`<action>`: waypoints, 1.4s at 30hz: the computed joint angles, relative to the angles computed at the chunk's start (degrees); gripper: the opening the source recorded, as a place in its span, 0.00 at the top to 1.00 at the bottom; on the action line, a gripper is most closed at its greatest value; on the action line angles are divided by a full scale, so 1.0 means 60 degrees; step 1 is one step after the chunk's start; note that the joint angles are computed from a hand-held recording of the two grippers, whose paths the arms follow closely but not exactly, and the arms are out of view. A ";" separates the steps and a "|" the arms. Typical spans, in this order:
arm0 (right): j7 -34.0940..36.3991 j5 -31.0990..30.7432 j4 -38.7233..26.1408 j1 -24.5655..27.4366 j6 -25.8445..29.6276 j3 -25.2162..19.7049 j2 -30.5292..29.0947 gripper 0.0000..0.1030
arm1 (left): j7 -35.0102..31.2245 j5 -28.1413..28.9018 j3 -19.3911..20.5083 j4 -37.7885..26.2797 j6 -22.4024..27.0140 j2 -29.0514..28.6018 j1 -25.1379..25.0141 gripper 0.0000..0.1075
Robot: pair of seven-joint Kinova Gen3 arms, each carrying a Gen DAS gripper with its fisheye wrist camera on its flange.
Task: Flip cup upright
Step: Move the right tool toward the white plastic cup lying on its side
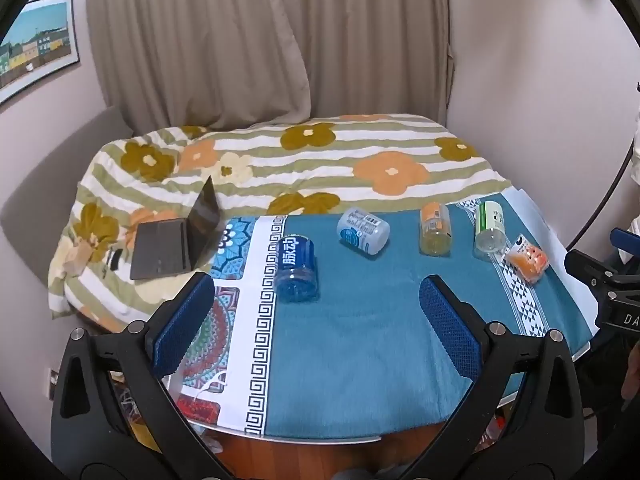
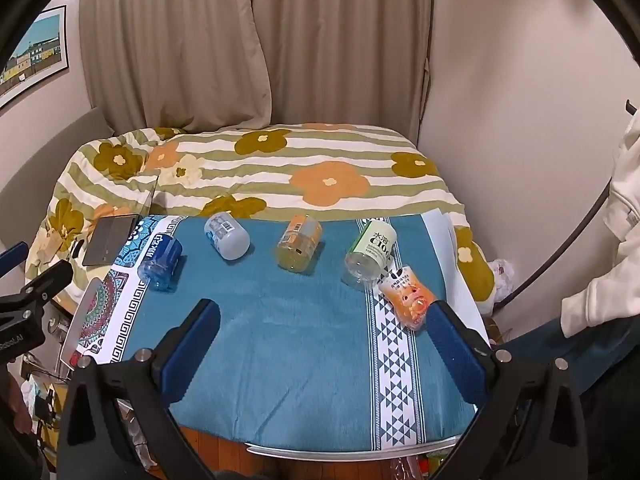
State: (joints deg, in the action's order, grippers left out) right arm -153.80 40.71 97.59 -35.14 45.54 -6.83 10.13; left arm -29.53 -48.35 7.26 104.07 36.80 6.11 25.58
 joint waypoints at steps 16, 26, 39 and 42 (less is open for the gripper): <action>0.0007 0.0052 -0.0040 0.0008 -0.0157 0.0058 0.0059 0.00 | 0.0081 -0.0136 -0.0029 0.0023 -0.0091 0.0005 -0.0052 0.04; -0.0052 0.0105 -0.0060 -0.0018 -0.0132 0.0049 0.0074 0.00 | 0.0084 -0.0135 -0.0054 -0.0011 -0.0131 0.0025 -0.0052 0.04; 0.0066 0.0054 -0.0326 -0.0071 -0.0133 0.0092 0.0236 0.00 | 0.0041 -0.0099 -0.0075 0.0031 -0.0203 -0.0008 -0.0111 0.04; 0.0126 0.0020 -0.0408 -0.0099 -0.0173 0.0136 0.0297 0.00 | 0.0052 -0.0083 -0.0097 -0.0002 -0.0230 0.0025 -0.0144 0.04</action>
